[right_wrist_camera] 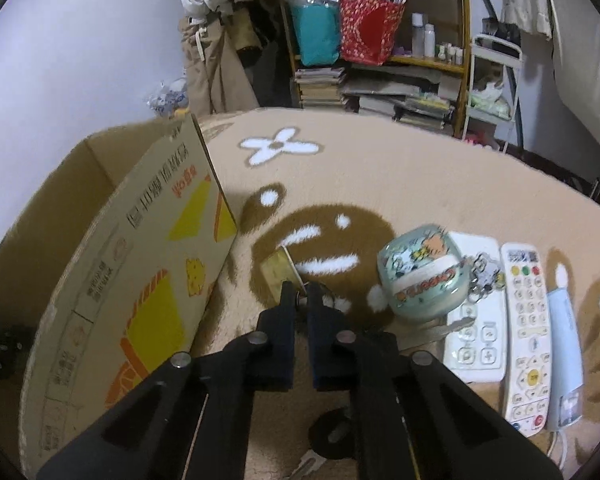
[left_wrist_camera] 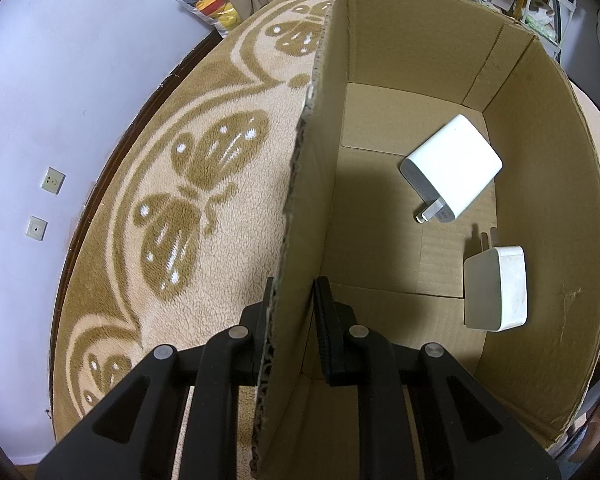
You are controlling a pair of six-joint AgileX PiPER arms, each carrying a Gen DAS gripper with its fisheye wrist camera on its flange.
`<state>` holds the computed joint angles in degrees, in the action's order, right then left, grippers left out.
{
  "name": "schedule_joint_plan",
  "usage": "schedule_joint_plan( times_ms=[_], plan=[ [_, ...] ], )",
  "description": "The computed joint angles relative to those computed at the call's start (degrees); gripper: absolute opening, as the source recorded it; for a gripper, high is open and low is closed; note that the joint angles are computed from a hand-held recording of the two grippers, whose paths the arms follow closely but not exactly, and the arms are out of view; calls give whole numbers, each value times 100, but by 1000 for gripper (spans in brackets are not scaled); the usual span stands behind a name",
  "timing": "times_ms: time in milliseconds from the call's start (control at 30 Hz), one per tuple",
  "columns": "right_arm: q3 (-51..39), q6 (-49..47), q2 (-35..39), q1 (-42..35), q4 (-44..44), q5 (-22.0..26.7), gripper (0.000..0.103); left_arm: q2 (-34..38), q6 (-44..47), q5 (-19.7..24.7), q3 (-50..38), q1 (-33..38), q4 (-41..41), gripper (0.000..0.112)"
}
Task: Organize rigid objects
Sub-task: 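Grasp the yellow card with the right tool and lift it, then carry the yellow card over the box and open the right tool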
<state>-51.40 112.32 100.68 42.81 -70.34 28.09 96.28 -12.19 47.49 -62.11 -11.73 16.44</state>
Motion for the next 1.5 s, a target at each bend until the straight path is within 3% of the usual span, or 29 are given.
schedule_joint_plan(
  times_ms=[367,833,1167,1500],
  plan=[
    [-122,88,-475,257,-162,534,7,-1,-3,0,-1,-2,-2,16],
    [-869,-66,-781,1323,-640,1408,7,-6,-3,7,-2,-7,3,16],
    [-1083,-15,-586,1398,-725,838,7,-6,-5,20,-11,-12,9,16],
    [-1294,-607,-155,1240,-66,369,7,-6,-5,29,-20,-16,13,16]
  ],
)
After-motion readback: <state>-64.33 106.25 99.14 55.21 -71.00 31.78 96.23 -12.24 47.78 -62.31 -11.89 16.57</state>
